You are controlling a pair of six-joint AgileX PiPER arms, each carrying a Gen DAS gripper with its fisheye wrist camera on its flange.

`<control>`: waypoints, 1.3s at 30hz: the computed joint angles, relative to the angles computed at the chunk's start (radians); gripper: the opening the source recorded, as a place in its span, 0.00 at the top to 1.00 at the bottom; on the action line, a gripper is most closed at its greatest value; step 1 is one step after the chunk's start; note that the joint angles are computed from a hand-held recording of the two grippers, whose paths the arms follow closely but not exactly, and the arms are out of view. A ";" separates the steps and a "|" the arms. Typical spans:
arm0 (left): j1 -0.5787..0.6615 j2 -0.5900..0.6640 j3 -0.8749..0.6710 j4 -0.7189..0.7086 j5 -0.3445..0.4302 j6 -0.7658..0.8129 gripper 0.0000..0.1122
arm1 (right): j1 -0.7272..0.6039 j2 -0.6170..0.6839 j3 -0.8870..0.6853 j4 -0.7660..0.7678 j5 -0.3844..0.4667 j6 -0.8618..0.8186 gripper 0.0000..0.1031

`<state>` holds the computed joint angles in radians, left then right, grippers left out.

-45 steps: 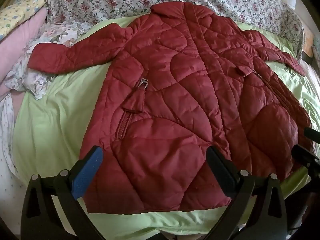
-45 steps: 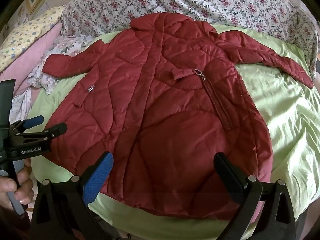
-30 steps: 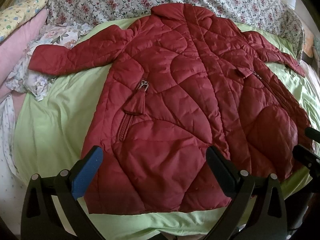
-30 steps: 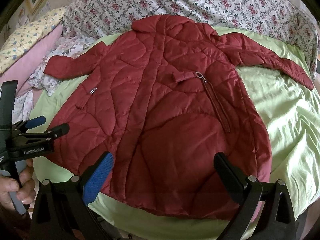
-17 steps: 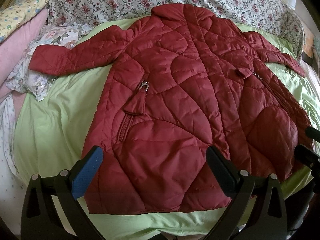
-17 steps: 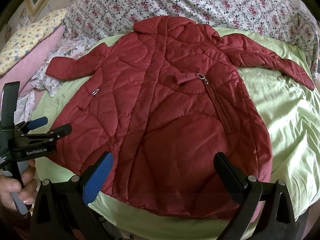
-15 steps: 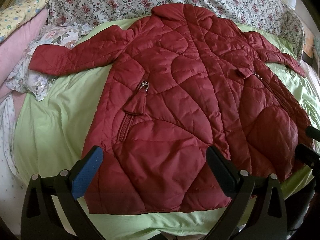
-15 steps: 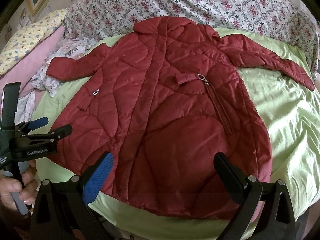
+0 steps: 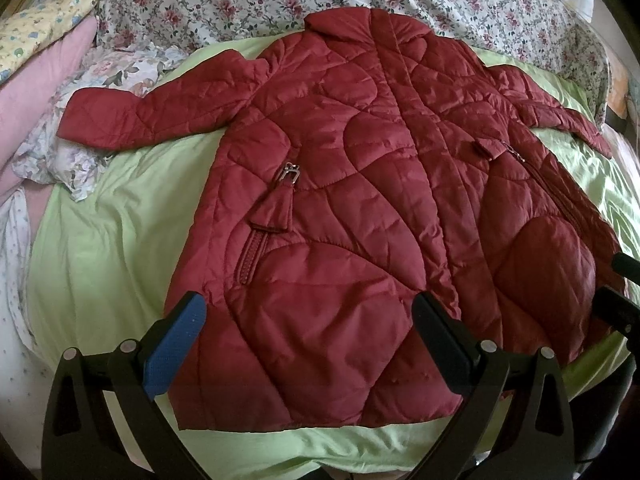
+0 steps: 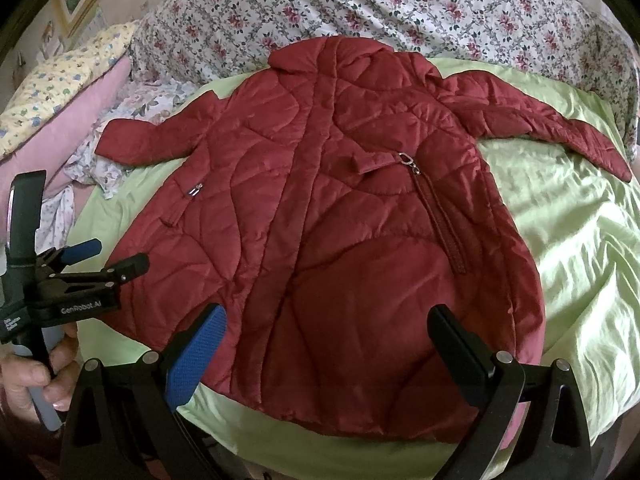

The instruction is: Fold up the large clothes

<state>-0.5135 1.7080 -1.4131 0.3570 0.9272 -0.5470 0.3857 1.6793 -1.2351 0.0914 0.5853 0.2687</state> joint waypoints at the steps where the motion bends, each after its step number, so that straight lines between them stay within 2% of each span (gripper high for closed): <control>1: 0.004 0.004 -0.006 -0.012 0.005 0.009 0.08 | 0.000 0.003 -0.003 -0.002 0.004 0.001 0.02; 7: 0.009 0.008 -0.011 -0.028 0.004 0.018 0.08 | -0.021 0.003 -0.005 0.067 0.003 -0.047 0.02; 12: 0.019 0.042 -0.043 -0.046 0.029 0.043 0.08 | -0.031 0.007 -0.008 0.028 -0.015 -0.033 0.02; 13: 0.033 0.058 -0.070 -0.089 0.059 0.079 0.08 | -0.037 0.006 -0.005 0.027 -0.024 -0.036 0.02; 16: 0.051 0.078 -0.093 -0.124 0.067 0.109 0.08 | -0.059 0.004 -0.003 0.030 -0.042 -0.044 0.02; 18: 0.077 0.106 -0.138 -0.188 0.108 0.158 0.08 | -0.087 0.002 -0.001 0.044 -0.055 -0.064 0.02; 21: 0.103 0.124 -0.158 -0.228 0.088 0.185 0.08 | -0.154 0.011 -0.019 0.093 -0.053 -0.117 0.02; 27: 0.107 0.191 -0.242 -0.163 0.101 0.166 0.08 | -0.329 0.057 -0.094 0.246 0.002 -0.239 0.02; 33: 0.147 0.238 -0.305 -0.214 0.083 0.185 0.08 | -0.451 0.119 -0.180 0.283 0.026 -0.269 0.02; 39: 0.171 0.265 -0.336 -0.263 0.037 0.209 0.08 | -0.575 0.263 -0.335 0.324 0.057 -0.308 0.02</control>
<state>-0.3427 1.9730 -1.7495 0.0941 0.9645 -0.3381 -0.1891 1.9420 -1.5698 0.4157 0.6424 -0.0390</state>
